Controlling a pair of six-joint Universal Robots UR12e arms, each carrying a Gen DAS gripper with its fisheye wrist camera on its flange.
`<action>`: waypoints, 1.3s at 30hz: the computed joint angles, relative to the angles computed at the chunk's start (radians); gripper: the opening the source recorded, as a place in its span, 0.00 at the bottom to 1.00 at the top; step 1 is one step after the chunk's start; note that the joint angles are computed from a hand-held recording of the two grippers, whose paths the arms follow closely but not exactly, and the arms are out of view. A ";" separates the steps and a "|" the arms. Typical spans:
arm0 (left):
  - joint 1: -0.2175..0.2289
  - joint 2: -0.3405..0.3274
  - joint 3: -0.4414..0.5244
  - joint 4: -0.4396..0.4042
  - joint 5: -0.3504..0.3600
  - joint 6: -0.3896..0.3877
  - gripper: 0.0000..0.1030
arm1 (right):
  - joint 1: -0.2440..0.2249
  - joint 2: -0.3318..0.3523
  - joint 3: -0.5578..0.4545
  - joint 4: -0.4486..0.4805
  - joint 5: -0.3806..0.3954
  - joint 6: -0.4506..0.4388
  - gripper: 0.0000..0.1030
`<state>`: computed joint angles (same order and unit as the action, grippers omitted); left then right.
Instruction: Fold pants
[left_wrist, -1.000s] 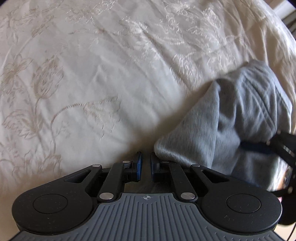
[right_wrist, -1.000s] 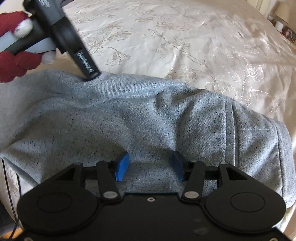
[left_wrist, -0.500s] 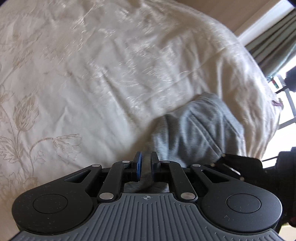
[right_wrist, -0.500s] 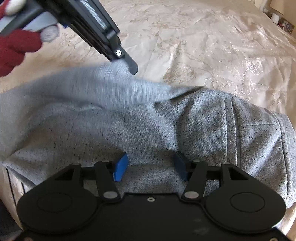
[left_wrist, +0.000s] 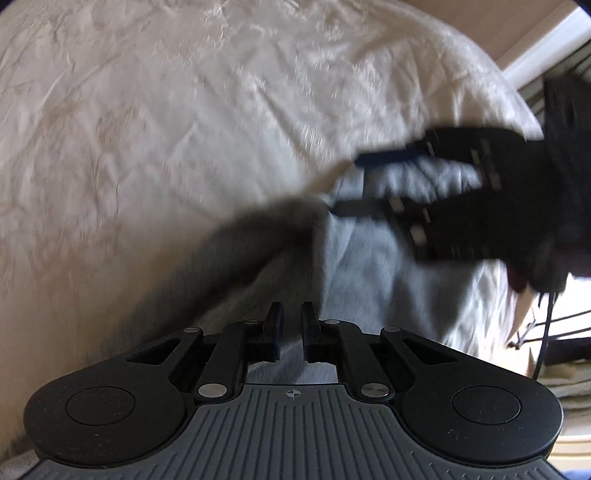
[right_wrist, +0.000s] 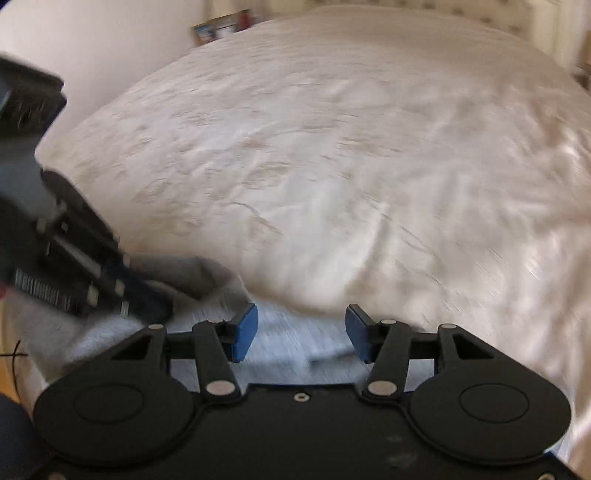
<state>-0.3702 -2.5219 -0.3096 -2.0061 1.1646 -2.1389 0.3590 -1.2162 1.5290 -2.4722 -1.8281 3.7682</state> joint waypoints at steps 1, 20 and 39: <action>0.001 0.021 -0.042 0.026 0.007 0.004 0.10 | -0.006 0.008 -0.011 -0.007 0.018 -0.025 0.54; 0.031 0.202 -0.384 0.275 -0.039 0.011 0.10 | -0.023 0.081 -0.170 0.161 0.058 -0.018 0.07; 0.053 0.205 -0.406 0.328 0.004 -0.166 0.10 | -0.083 0.098 -0.134 0.069 0.021 0.155 0.13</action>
<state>-0.3174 -2.3172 -0.7151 -1.6776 1.1683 -2.3046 0.2764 -1.1183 1.3953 -2.4033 -1.8068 3.9236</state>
